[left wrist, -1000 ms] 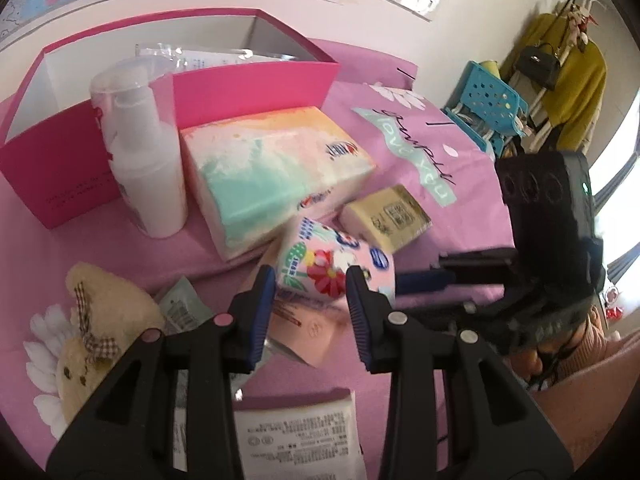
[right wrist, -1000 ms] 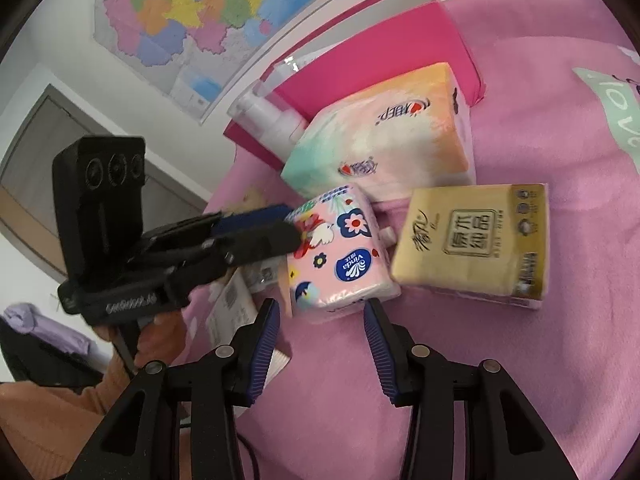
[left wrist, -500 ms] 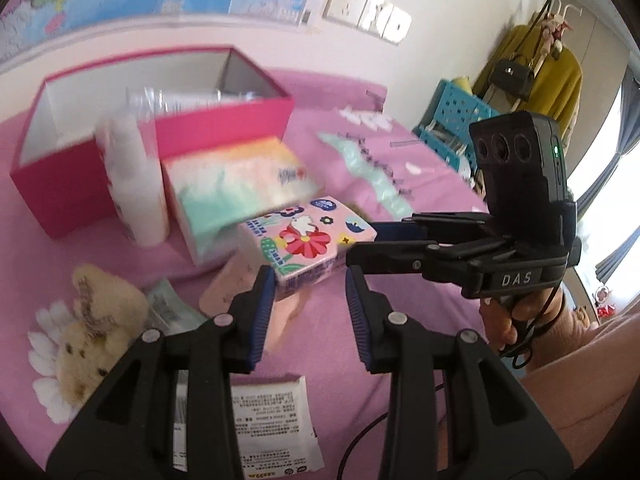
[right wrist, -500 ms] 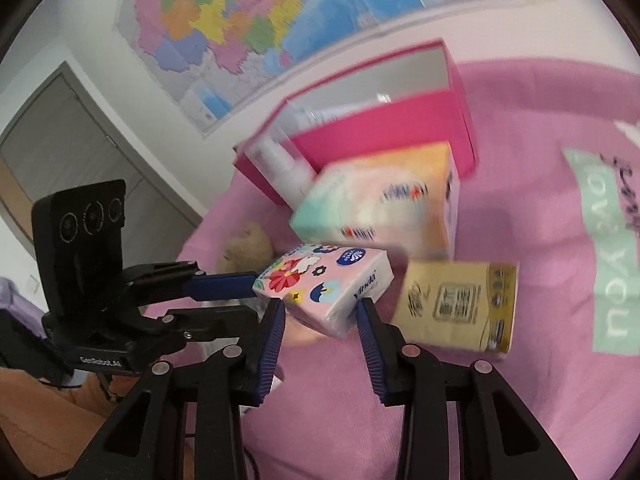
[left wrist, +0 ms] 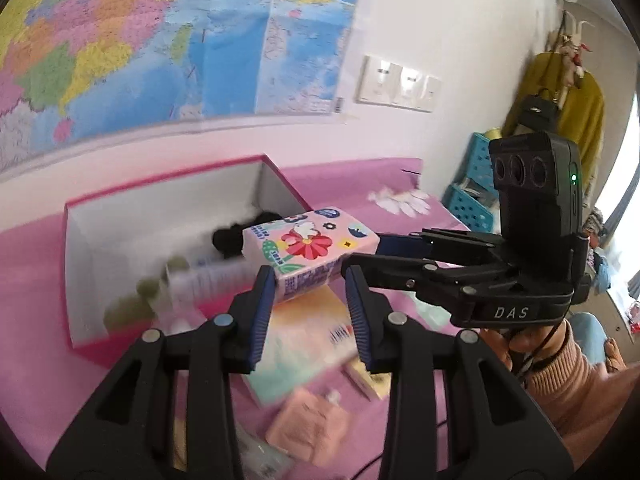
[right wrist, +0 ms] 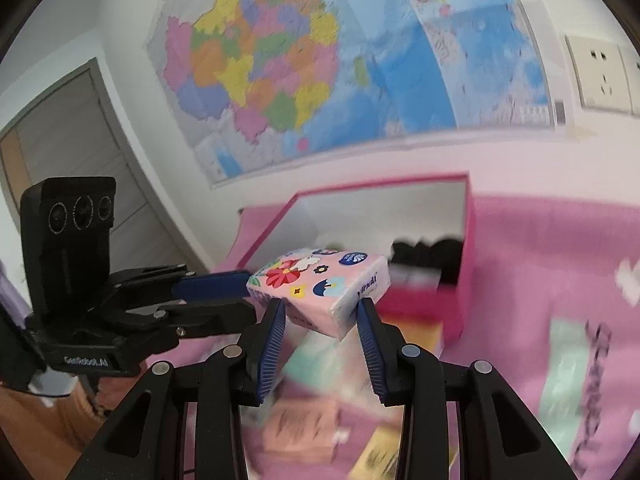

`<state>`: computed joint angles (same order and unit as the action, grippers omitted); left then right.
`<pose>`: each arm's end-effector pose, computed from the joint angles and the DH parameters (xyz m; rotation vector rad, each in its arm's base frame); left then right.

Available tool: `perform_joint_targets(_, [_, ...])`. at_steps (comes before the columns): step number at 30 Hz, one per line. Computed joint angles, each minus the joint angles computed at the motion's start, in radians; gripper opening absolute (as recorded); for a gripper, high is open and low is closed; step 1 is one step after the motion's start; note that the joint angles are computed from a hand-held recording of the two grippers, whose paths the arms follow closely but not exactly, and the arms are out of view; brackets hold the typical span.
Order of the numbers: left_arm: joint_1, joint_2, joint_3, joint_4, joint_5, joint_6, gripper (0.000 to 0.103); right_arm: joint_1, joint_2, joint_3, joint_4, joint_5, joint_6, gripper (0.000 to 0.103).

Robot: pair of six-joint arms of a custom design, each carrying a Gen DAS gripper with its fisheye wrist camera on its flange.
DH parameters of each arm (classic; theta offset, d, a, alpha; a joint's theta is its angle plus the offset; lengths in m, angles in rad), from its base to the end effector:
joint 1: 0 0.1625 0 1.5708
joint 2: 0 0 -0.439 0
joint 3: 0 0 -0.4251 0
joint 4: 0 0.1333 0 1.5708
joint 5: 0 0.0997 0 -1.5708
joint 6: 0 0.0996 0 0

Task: Organize soft objects
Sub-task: 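Carry the floral tissue pack into the pink box and release it, then move the right gripper from the box to the beige teddy bear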

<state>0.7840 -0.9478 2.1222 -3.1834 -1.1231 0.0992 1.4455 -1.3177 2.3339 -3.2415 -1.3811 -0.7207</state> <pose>-0.2639 -0.5123 0.0879 1.0572 2.5547 -0.7908 0.0918 -0.4877 0.2092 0.9309 -2.7180 1.0010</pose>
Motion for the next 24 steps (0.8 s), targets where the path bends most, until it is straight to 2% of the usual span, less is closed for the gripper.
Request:
perform_joint_targets(3, [0.019, 0.042, -0.082, 0.052, 0.021, -0.009, 0.038, 0.011, 0.042, -0.071, 0.012, -0.012, 0.029, 0.038])
perform_joint_targets(8, [0.037, 0.128, -0.193, 0.099, 0.112, -0.004, 0.038, 0.019, 0.121, -0.178, 0.018, -0.037, 0.065, 0.037])
perform_joint_targets(10, [0.050, 0.150, -0.227, 0.144, 0.132, -0.024, 0.038, 0.025, 0.158, -0.216, 0.012, -0.072, 0.070, 0.037])
perform_joint_targets(11, [0.052, 0.164, -0.239, 0.146, 0.168, -0.034, 0.038, 0.028, 0.184, -0.239, 0.003, -0.103, 0.078, 0.037])
perform_joint_targets(14, [0.061, 0.158, -0.224, 0.117, 0.171, -0.038, 0.038, 0.030, 0.226, -0.268, -0.017, -0.167, 0.099, 0.037])
perform_joint_targets(19, [0.052, 0.116, -0.147, 0.027, 0.191, -0.013, 0.038, 0.011, 0.211, -0.238, -0.026, -0.153, 0.097, 0.038])
perform_joint_targets(24, [0.036, 0.045, -0.048, -0.080, 0.179, 0.015, 0.038, 0.004, 0.163, -0.179, -0.052, -0.116, 0.080, 0.038])
